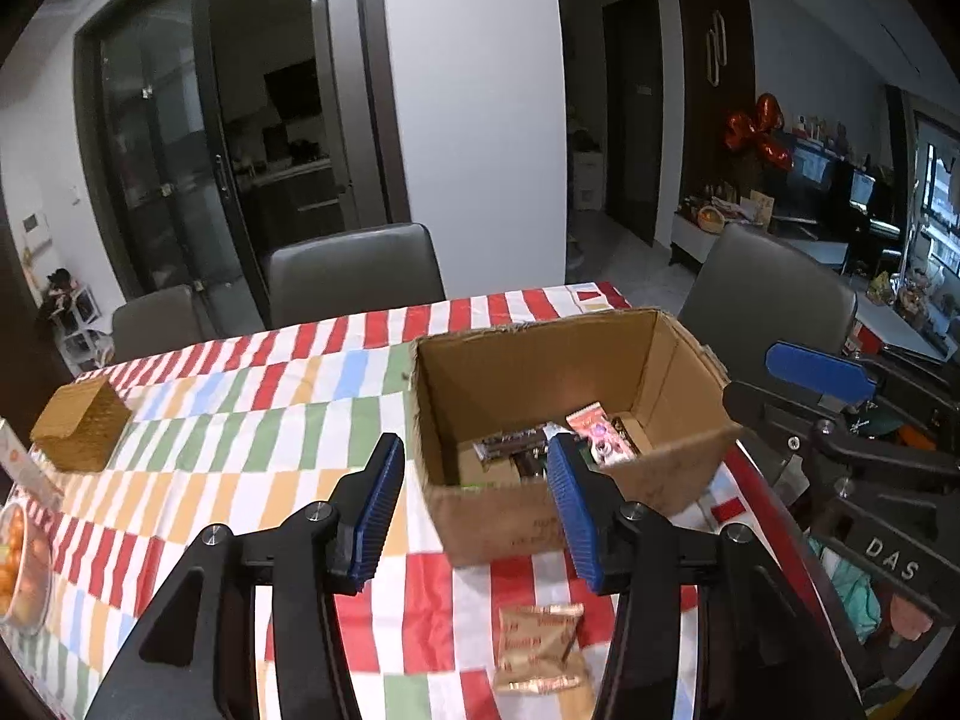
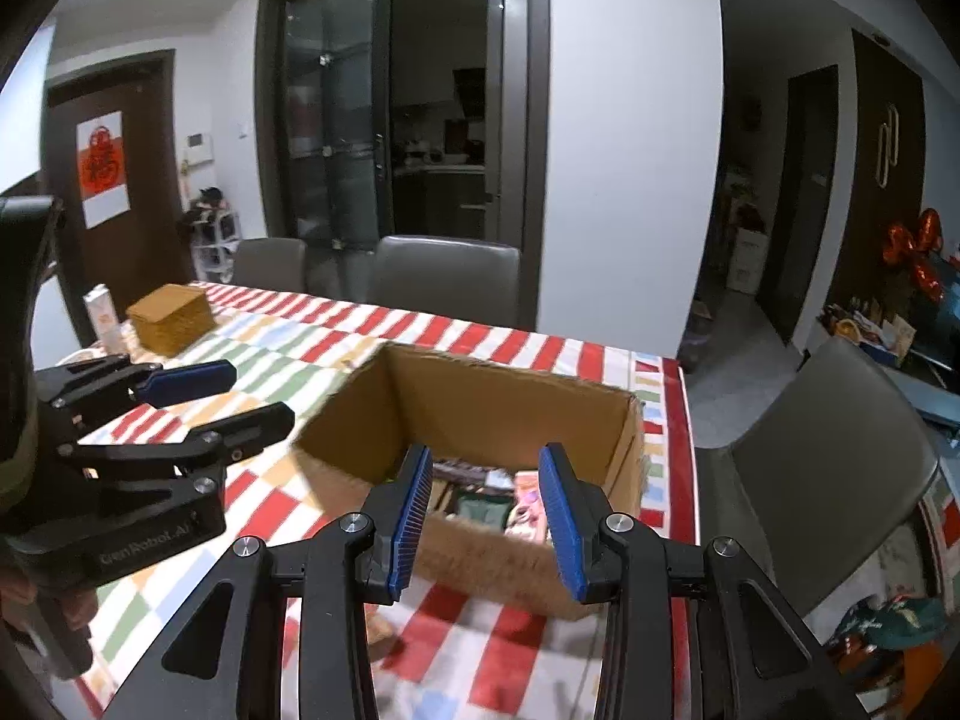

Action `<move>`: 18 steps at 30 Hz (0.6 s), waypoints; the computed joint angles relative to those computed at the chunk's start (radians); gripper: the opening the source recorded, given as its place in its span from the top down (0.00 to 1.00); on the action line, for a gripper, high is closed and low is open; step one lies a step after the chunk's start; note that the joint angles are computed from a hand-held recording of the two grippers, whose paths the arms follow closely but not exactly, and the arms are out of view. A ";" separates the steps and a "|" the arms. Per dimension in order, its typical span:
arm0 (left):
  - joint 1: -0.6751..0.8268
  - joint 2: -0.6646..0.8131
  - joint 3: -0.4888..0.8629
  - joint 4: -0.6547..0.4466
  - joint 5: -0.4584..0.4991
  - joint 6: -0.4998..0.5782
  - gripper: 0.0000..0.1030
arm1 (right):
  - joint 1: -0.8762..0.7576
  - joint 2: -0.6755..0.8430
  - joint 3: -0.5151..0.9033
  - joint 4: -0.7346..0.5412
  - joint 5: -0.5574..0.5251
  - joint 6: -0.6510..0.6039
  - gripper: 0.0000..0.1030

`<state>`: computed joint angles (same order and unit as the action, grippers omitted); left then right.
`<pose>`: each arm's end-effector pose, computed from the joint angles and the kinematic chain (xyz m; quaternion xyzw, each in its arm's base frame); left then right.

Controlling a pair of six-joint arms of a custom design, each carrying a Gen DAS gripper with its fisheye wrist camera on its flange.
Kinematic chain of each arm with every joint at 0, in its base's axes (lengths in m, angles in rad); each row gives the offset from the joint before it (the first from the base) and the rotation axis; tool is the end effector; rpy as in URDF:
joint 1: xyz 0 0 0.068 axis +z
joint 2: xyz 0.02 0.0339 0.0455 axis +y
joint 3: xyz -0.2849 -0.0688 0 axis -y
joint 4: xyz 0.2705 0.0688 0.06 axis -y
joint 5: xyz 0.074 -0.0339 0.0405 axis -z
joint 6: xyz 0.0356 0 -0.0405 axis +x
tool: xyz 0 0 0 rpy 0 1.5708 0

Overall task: Organize snacks
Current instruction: 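Carry both snacks over the box and open both tools to drop them, then move both open tools back to the last two snacks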

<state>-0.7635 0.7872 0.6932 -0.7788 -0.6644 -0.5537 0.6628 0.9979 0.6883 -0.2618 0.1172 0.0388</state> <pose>0.1303 -0.0944 0.2715 -0.0179 0.8951 0.0445 0.4432 0.1866 0.1404 0.2685 -0.2423 0.8425 0.1161 0.4669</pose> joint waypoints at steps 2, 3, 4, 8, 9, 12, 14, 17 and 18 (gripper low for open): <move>-0.075 -0.032 -0.002 -0.073 -0.044 -0.083 0.50 | 0.015 -0.046 -0.020 -0.020 0.004 0.008 0.63; -0.125 -0.045 -0.002 -0.116 -0.075 -0.141 0.49 | 0.026 -0.068 -0.029 -0.033 0.006 0.013 0.63; -0.178 -0.052 0.001 -0.165 -0.103 -0.202 0.47 | 0.044 -0.093 -0.039 -0.050 0.018 0.023 0.63; -0.397 -0.028 0.015 -0.361 -0.206 -0.471 0.44 | 0.114 -0.173 -0.082 -0.098 0.047 0.054 0.63; -0.462 -0.013 0.015 -0.423 -0.226 -0.562 0.44 | 0.130 -0.190 -0.092 -0.110 0.054 0.059 0.63; -0.619 0.038 0.015 -0.565 -0.242 -0.790 0.44 | 0.200 -0.255 -0.134 -0.159 0.087 0.097 0.63; -0.707 0.070 0.010 -0.641 -0.235 -0.932 0.43 | 0.243 -0.288 -0.159 -0.184 0.110 0.127 0.63; -0.856 0.131 -0.003 -0.746 -0.207 -1.174 0.42 | 0.316 -0.324 -0.188 -0.220 0.165 0.168 0.63; -0.900 0.147 -0.009 -0.764 -0.192 -1.239 0.41 | 0.339 -0.334 -0.197 -0.235 0.173 0.184 0.63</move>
<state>-1.6638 0.9339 0.6846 -1.5425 -0.8561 -1.7924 1.0021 0.6643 0.4909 -0.4965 0.2903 0.2225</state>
